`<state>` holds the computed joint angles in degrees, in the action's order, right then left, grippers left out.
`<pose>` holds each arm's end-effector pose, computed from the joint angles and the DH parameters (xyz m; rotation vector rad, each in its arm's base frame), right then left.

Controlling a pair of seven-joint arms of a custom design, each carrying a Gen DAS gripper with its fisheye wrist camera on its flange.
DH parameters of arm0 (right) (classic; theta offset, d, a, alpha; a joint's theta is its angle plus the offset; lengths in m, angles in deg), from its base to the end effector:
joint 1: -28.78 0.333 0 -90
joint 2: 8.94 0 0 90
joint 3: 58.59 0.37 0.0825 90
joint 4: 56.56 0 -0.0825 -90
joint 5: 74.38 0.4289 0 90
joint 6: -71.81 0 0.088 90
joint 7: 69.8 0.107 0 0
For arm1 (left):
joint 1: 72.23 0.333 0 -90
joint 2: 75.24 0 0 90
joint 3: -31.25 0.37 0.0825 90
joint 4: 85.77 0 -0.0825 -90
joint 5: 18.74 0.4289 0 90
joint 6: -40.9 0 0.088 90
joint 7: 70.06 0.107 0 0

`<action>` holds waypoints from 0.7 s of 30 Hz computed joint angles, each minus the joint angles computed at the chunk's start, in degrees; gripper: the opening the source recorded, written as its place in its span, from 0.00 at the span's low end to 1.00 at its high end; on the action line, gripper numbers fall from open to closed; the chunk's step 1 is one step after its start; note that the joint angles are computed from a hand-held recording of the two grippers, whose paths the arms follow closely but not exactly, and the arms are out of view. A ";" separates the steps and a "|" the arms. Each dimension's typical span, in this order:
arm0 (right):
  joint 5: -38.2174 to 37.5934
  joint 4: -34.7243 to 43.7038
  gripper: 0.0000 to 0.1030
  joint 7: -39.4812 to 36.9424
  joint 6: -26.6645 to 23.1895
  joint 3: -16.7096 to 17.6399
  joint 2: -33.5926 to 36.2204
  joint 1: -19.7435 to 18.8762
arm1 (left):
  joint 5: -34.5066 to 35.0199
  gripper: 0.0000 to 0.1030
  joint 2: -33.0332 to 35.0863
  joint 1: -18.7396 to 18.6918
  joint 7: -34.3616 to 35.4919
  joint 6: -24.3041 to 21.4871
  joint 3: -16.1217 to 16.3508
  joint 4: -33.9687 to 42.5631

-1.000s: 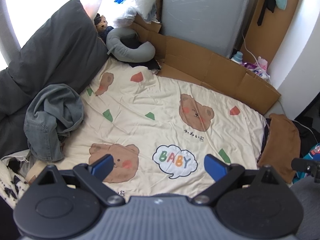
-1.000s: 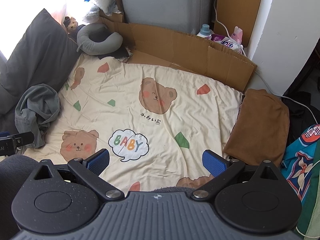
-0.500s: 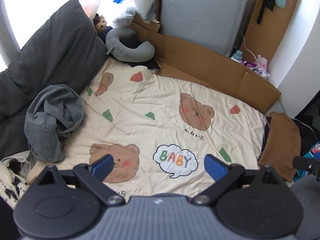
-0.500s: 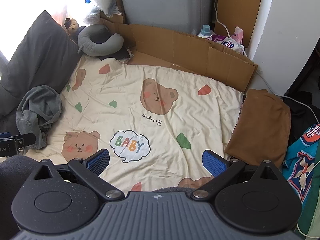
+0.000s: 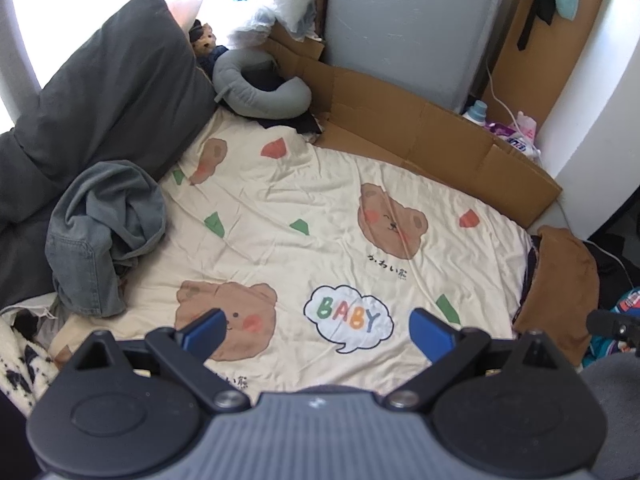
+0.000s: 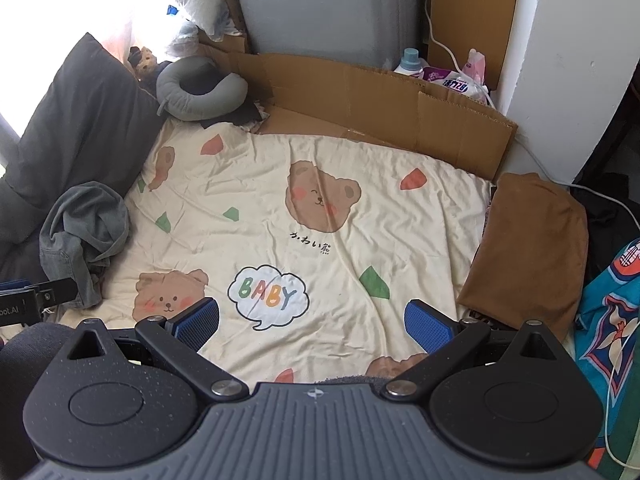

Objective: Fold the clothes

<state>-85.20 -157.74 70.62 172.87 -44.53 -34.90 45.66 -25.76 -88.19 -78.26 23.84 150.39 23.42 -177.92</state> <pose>0.3624 0.2474 0.8283 -1.5494 2.2036 -0.4582 0.5135 -0.1493 0.8244 -1.6557 2.2571 -0.6633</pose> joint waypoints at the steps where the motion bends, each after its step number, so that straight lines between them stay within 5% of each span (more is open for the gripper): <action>1: 0.05 0.05 0.99 -0.19 0.09 -0.07 0.11 0.06 | -0.03 0.96 0.08 0.03 -0.14 -0.05 0.03 0.02; 21: -2.76 3.60 0.99 0.31 3.12 0.03 4.13 -0.05 | 2.34 0.99 4.29 2.29 -1.21 0.68 0.92 5.36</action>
<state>-87.96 -154.14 70.93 175.98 -44.50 -30.78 45.61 -23.41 -83.90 -75.97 22.63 151.07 24.34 -172.56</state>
